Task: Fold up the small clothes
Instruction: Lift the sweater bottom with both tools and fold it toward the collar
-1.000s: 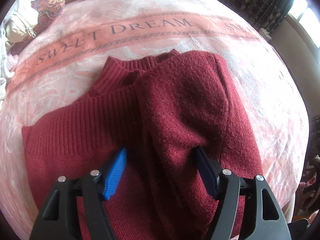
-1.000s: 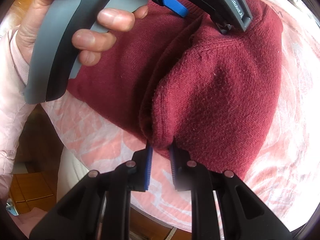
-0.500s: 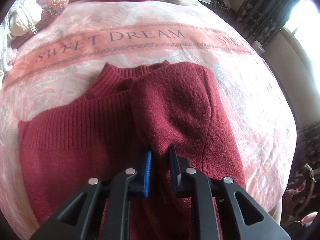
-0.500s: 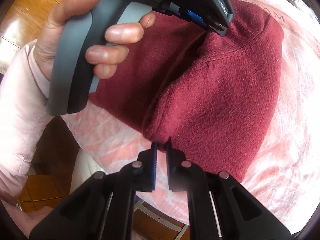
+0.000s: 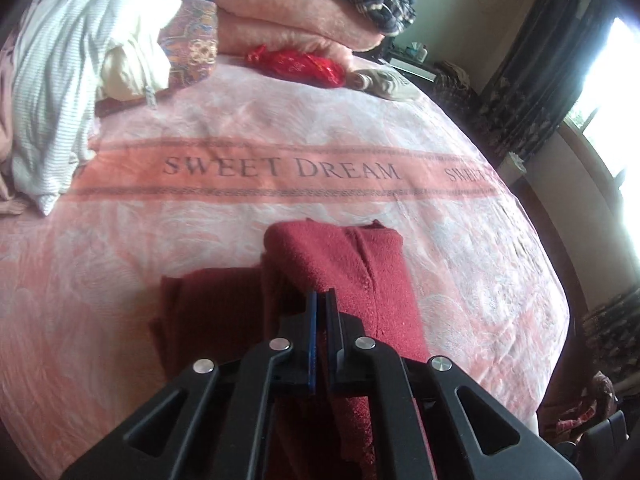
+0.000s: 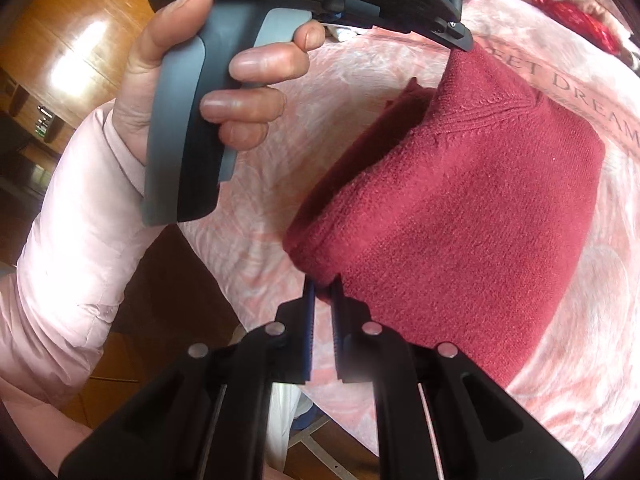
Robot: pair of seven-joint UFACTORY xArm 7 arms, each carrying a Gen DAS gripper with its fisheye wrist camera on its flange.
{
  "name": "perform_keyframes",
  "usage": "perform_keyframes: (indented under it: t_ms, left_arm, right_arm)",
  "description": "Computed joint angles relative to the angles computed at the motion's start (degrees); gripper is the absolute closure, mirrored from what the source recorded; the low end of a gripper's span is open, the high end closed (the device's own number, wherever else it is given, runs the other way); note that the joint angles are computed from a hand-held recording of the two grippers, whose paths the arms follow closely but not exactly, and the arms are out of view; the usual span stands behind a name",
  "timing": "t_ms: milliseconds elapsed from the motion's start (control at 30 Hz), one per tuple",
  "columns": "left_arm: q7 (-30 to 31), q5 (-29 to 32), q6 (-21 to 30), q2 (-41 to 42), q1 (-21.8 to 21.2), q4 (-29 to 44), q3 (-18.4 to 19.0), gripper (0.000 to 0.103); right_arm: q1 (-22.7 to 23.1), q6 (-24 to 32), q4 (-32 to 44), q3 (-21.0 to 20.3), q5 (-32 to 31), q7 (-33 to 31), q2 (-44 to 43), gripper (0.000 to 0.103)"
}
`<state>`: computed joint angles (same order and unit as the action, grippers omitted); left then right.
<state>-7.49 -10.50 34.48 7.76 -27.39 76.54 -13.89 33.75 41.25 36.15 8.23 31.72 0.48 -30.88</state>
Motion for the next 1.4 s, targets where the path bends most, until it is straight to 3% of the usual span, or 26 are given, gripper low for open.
perform_keyframes:
  t_ms: [33, 100, 167, 233, 267, 300, 400, 467, 600, 967, 1400]
  left_arm:
    - [0.1, 0.2, 0.0, -1.4, 0.6, -1.5, 0.6, 0.1]
    - [0.8, 0.4, -0.2, -3.5, 1.7, -4.4, 1.4, 0.1]
    - [1.1, -0.1, 0.2, -4.1, 3.8, -6.6, 0.9, 0.103]
    - [-2.7, 6.3, 1.0, -4.0, 0.9, -8.6, 4.9, 0.103]
    - [-3.6, 7.8, 1.7, -3.5, 1.3, -9.2, 5.2, 0.103]
    - [-3.1, 6.9, 2.5, -3.1, 4.1, -9.9, 3.1, 0.103]
    - [-2.6, 5.7, 2.6, -3.6, 4.8, -12.6, 3.2, 0.103]
    - [0.1, 1.8, 2.4, -4.7, 5.3, -14.4, 2.8, 0.1]
    - [0.5, 0.7, 2.2, -5.5, 4.8, -15.1, 2.3, 0.092]
    - [-3.2, 5.1, 3.9, -4.2, 3.9, -13.2, 2.3, 0.091]
    - [-3.6, 5.8, 3.4, -4.4, 3.6, -15.3, 2.1, 0.091]
  right_arm:
    - [1.0, -0.3, 1.0, -0.4, 2.4, -2.1, 2.0, 0.103]
    - [5.7, -0.1, 3.2, -3.5, 7.5, -6.0, 6.4, 0.103]
    - [1.8, -1.3, 5.0, 2.1, 2.9, -2.6, 10.5, 0.103]
    - [1.2, -1.4, 5.3, 3.1, 1.8, -1.1, 12.7, 0.103]
    - [0.7, -1.0, 4.9, 3.1, 1.3, -0.4, 13.0, 0.103]
    - [-0.2, -0.9, 4.5, 4.2, -1.3, 2.0, 12.9, 0.103]
    - [-2.5, 1.4, 3.8, 7.3, -10.7, 10.5, 11.1, 0.098]
    - [-2.8, 2.5, 2.8, 6.7, -12.9, 12.3, 9.3, 0.096]
    - [-3.4, 5.7, 1.9, 6.1, -16.4, 15.2, 7.0, 0.085]
    - [-4.1, 5.9, -1.1, 3.8, -15.7, 16.1, 5.5, 0.084]
    - [-4.8, 5.1, 0.2, 4.7, -16.7, 19.3, 7.6, 0.085]
